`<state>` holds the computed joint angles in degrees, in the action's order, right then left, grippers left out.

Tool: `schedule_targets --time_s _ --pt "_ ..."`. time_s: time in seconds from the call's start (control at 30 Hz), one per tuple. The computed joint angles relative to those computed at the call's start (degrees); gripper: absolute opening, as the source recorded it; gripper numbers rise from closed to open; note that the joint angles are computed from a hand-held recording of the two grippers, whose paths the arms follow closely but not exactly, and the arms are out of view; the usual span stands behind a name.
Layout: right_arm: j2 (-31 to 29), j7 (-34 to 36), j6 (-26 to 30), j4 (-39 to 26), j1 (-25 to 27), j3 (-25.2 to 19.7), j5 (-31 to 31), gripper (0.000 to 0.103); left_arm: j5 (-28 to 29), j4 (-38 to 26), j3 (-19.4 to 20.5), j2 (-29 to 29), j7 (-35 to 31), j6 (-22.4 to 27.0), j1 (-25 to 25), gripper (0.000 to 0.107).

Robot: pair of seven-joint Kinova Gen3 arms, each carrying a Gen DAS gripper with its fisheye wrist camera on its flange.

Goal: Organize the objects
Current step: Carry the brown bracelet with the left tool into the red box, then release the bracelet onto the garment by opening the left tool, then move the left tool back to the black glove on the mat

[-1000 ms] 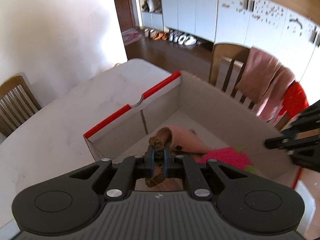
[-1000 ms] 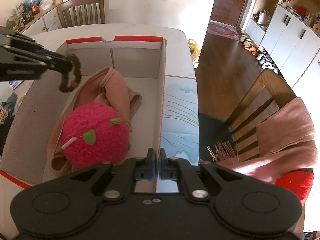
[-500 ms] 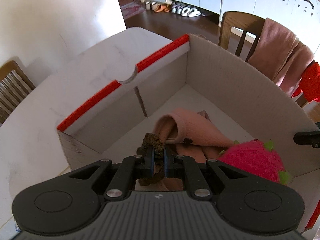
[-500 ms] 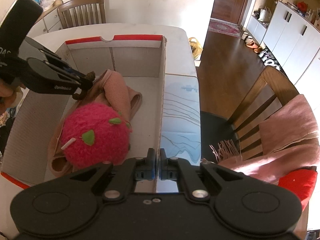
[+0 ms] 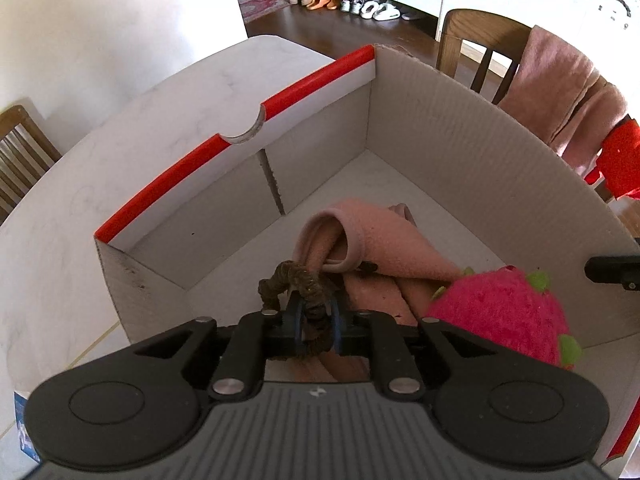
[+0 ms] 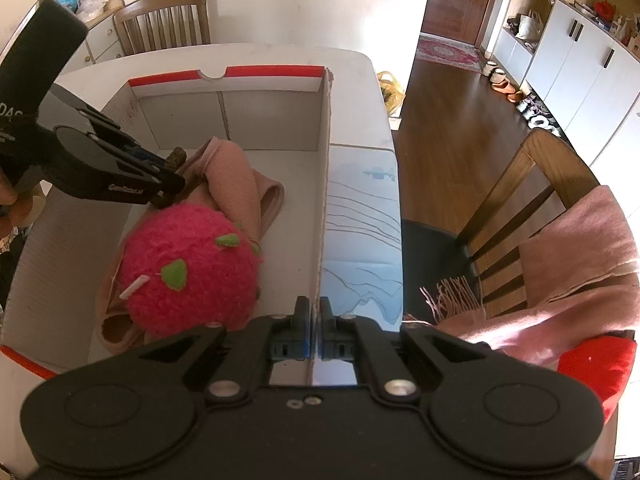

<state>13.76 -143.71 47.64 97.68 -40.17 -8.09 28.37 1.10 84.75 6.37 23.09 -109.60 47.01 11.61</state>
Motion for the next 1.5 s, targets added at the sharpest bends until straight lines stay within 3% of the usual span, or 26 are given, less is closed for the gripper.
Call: schedule_targets --time_s 0.17,0.27,0.33,0.4,0.83,1.07,1.5 --pt "0.1 0.0 0.1 0.0 0.0 0.0 0.1 0.003 2.1 1.0 0.7 -1.2 -1.3 -0.1 -1.6 0.023" --pt "0.2 -0.2 0.3 -0.1 -0.2 0.1 0.3 0.003 3.6 1.9 0.9 -2.1 -2.4 -0.9 -2.5 0.035" --pt "0.2 -0.3 0.5 -0.1 -0.2 0.1 0.4 0.003 4.3 3.0 1.1 -3.1 -2.8 -2.2 -2.6 0.056" --pt "0.2 -0.4 0.7 -0.2 -0.4 0.1 0.5 0.003 5.5 4.0 1.3 -4.1 -3.8 -3.0 -3.3 0.061" --pt "0.6 -0.6 2.3 -0.9 -1.1 -0.1 1.4 0.003 18.1 8.9 1.7 -12.4 -14.8 -2.0 -9.8 0.066" --pt "0.9 -1.2 3.2 -1.4 -1.8 -0.1 2.0 0.003 24.7 12.4 -1.7 -17.5 -20.0 -0.9 -12.9 0.071" --pt "1.3 -2.2 5.4 -2.6 -3.0 -0.4 1.8 0.003 28.7 17.6 -7.9 -21.7 -24.6 0.0 -18.6 0.083"
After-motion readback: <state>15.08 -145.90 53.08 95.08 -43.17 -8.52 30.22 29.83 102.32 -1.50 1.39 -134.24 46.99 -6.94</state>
